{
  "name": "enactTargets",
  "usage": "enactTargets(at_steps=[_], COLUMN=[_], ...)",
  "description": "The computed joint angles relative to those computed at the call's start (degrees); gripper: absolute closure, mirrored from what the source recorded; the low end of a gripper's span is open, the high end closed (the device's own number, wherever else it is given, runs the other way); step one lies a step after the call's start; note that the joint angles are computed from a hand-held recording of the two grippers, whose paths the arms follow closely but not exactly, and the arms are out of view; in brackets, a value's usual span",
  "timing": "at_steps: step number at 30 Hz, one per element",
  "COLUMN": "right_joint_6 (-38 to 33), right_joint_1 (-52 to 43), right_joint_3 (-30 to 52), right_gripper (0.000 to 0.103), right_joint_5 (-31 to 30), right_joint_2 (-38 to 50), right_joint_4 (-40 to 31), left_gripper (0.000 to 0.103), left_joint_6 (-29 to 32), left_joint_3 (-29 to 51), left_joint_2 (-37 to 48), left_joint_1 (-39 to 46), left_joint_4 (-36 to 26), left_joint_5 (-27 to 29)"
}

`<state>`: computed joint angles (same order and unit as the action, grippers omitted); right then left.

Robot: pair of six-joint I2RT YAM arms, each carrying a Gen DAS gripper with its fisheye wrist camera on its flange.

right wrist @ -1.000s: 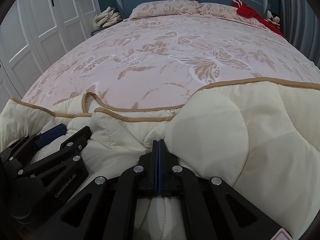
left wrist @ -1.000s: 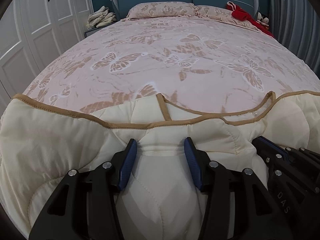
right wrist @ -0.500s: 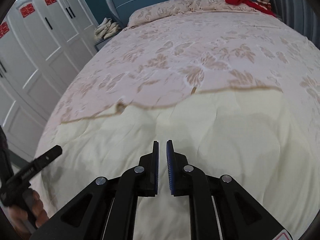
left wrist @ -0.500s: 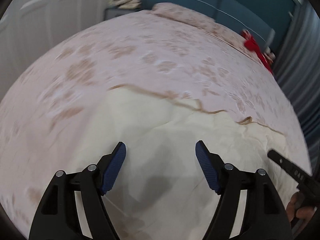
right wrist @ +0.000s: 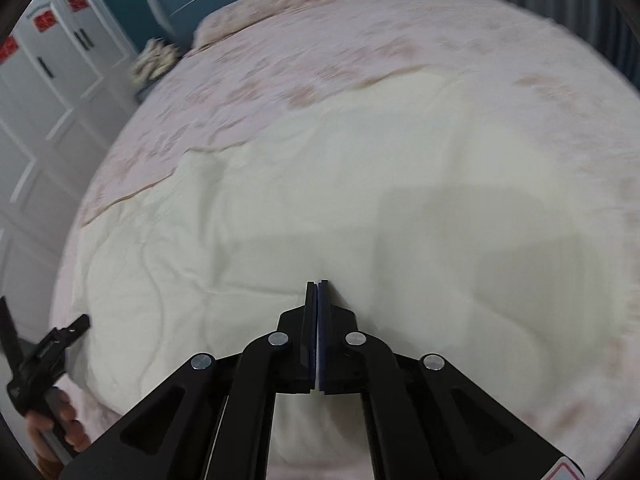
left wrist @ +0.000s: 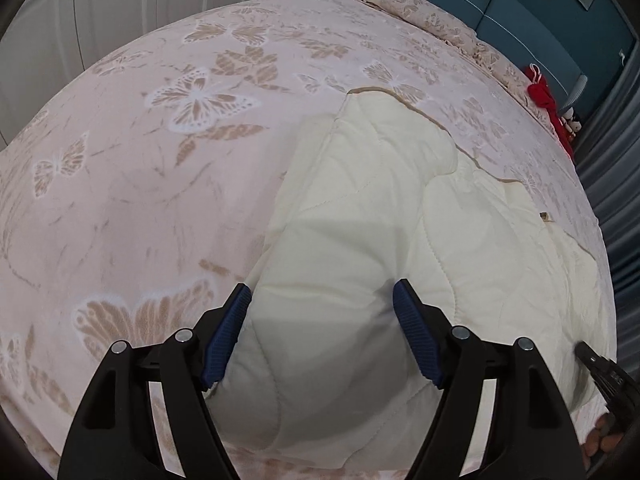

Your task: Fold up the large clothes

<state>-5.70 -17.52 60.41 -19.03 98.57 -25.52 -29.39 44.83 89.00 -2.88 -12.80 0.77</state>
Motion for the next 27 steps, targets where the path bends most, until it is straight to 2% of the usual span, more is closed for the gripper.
enactTargets(at_steps=[1,3,5,8,11,15,18,20,27], right_joint_6=[-1.0,-2.1,-2.6,0.0,4.5,6.6,8.1,8.6,8.5], right_joint_1=[0.1,1.3,4.1,9.8,15.3,18.4,18.9,18.2,17.3], right_joint_3=[-0.8,-1.9,-2.9,-3.8,-4.1,-3.4,-3.1,-3.2,-1.3], right_gripper=[0.092,0.091,0.091,0.091,0.091,0.092,0.094,0.101,0.103], right_joint_5=[0.1,-0.5,-1.2,-1.9,-1.5,0.6,0.9,0.6,-0.3], right_joint_2=[-2.4,-6.1,-8.6,-10.1,-8.9,-5.4,-1.1,0.8,5.7], right_joint_4=[-1.1,-3.3,-4.8,-5.0,-4.0,-4.0,-3.4,-2.2,-1.4], left_gripper=[0.032,0.032,0.031,0.029,0.024,0.021,0.019,0.019,0.019], left_joint_6=[-0.8,-2.7,-4.9,-7.4,-7.5,-9.6,-10.4,-11.4,-13.6], left_joint_3=[-0.4,-1.8,-3.4,-6.0,-7.7,-12.0,-13.7,-14.3,-11.6], left_joint_2=[-0.9,-3.5,-6.8,-11.0,-13.5,-16.5,-15.1,-14.5,-9.6], left_joint_1=[0.5,1.1,0.8,0.6,0.4,4.1,6.4,6.8,3.5], left_joint_4=[-0.5,-1.4,-2.9,-4.5,-6.1,-4.5,-1.8,-0.1,3.4], left_joint_5=[0.9,2.6,1.8,1.8,0.4,3.8,7.9,9.2,12.3])
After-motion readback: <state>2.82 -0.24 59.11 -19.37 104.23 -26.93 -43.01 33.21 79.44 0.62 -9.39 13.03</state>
